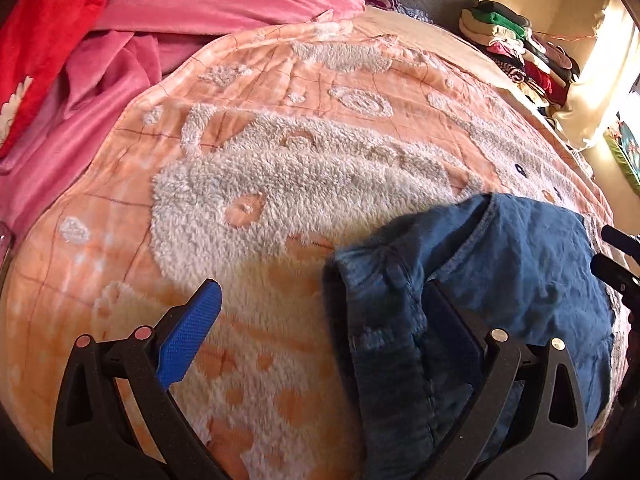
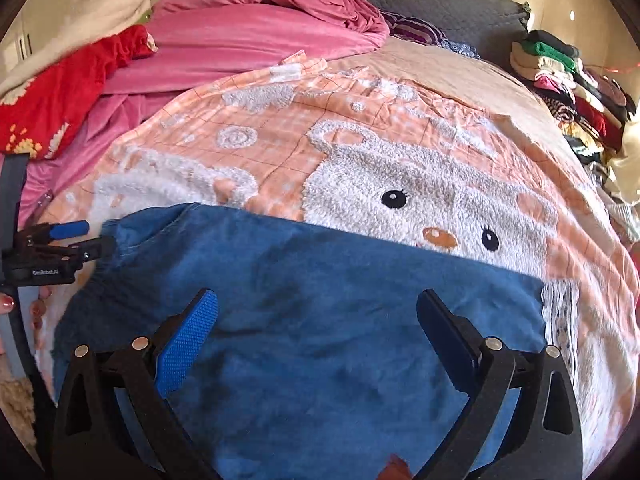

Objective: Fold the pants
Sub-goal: 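Grasp the elastic cuff with the left gripper while the right gripper grasps the other cuff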

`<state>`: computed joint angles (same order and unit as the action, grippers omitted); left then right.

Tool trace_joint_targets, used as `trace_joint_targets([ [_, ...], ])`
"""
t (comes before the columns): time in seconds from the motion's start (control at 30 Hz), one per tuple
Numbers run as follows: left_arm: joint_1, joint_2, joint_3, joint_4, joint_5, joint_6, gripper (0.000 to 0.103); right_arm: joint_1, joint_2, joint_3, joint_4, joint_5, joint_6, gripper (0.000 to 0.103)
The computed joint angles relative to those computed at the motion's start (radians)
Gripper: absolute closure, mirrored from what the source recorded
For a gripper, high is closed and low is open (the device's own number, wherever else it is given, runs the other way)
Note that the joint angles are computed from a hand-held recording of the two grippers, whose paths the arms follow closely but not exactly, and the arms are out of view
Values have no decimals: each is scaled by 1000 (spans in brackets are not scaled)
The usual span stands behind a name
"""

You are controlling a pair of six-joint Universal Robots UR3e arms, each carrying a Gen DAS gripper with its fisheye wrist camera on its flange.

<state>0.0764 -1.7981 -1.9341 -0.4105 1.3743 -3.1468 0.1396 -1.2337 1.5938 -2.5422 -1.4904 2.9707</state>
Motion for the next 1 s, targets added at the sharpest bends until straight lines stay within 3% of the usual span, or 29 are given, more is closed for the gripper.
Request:
trace_joint_targets([
  [0.1,3,-71,54,-5,-32,15,16,-13,54,-56,19,27,-10,4],
  [0.2,-20,-113,93,2,-5,30,29,2,128,-137,31,-14,-40,4],
  [0.27,-34,-121,108,6,2,37,45,13,165,-176,33,-32,-72,4],
  [0.37,-23,-109,109,-3,-65,57,68,12,208,-227,52,-2,-106,4],
  [0.57,-21,-43,43,69,-78,58,71,18,287,-344,113,43,-206,4],
  [0.8,-43,50,-53,184,-47,60,72,51,382,-486,190,11,-331,6],
  [0.87,-53,61,-63,204,-38,56,72,67,406,-522,212,10,-361,18],
  [1.0,-76,72,-71,225,-14,53,72,87,423,-540,239,41,-392,54],
])
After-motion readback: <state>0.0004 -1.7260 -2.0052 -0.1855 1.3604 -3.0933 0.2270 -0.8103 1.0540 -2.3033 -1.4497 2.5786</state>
